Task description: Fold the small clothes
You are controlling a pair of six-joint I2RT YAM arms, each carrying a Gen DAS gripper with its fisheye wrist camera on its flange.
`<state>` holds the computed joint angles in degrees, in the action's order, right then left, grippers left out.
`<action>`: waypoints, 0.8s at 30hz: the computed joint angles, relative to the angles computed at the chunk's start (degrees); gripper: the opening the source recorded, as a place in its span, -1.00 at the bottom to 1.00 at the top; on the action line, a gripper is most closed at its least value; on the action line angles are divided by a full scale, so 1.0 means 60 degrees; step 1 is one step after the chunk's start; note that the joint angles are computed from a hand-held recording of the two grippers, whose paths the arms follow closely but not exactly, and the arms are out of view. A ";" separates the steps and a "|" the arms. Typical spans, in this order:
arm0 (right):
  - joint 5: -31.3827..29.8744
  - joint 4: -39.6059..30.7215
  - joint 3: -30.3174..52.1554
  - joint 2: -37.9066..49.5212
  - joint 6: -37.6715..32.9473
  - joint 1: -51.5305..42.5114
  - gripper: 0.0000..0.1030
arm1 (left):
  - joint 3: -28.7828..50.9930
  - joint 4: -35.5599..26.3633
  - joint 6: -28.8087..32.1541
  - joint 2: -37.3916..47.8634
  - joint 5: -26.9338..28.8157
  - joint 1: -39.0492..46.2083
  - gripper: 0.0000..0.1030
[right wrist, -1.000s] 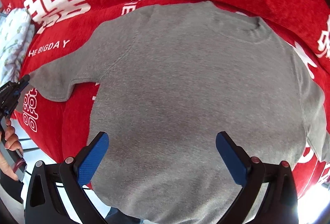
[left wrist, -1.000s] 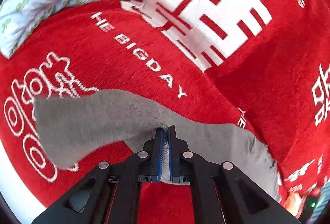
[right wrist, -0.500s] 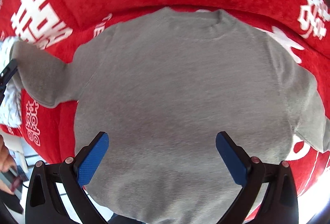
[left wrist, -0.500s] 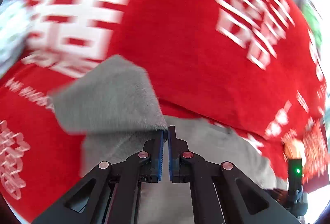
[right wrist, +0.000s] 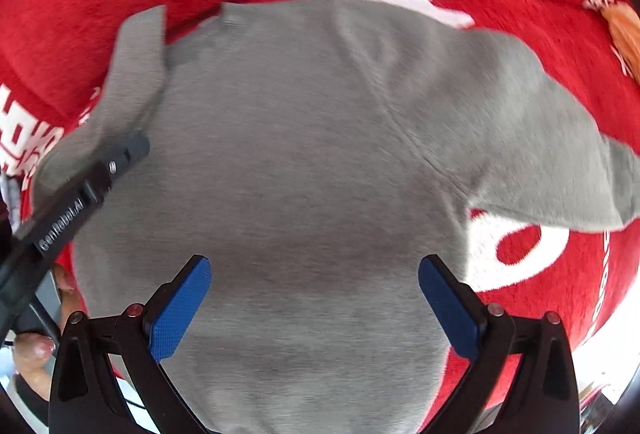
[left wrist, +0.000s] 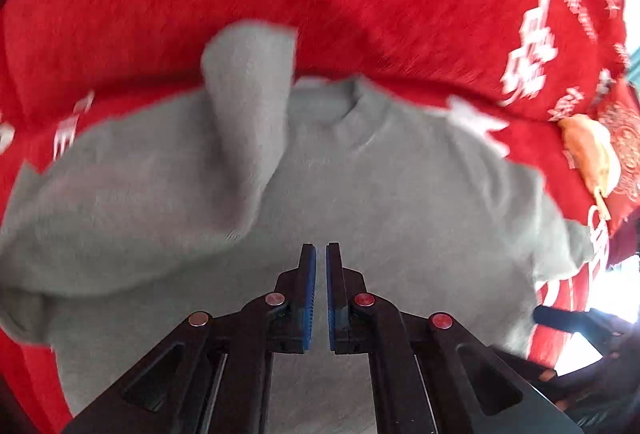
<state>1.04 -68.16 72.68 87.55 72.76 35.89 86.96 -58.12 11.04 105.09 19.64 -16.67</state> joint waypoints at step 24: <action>0.1494 0.2877 0.2516 0.2565 -0.1961 -0.0926 -0.83 | -0.0634 -0.1035 0.2838 -0.1207 -0.1628 0.4058 -0.88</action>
<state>10.00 -50.90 87.77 102.94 61.00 30.34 83.16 -64.33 28.07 97.85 9.87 7.67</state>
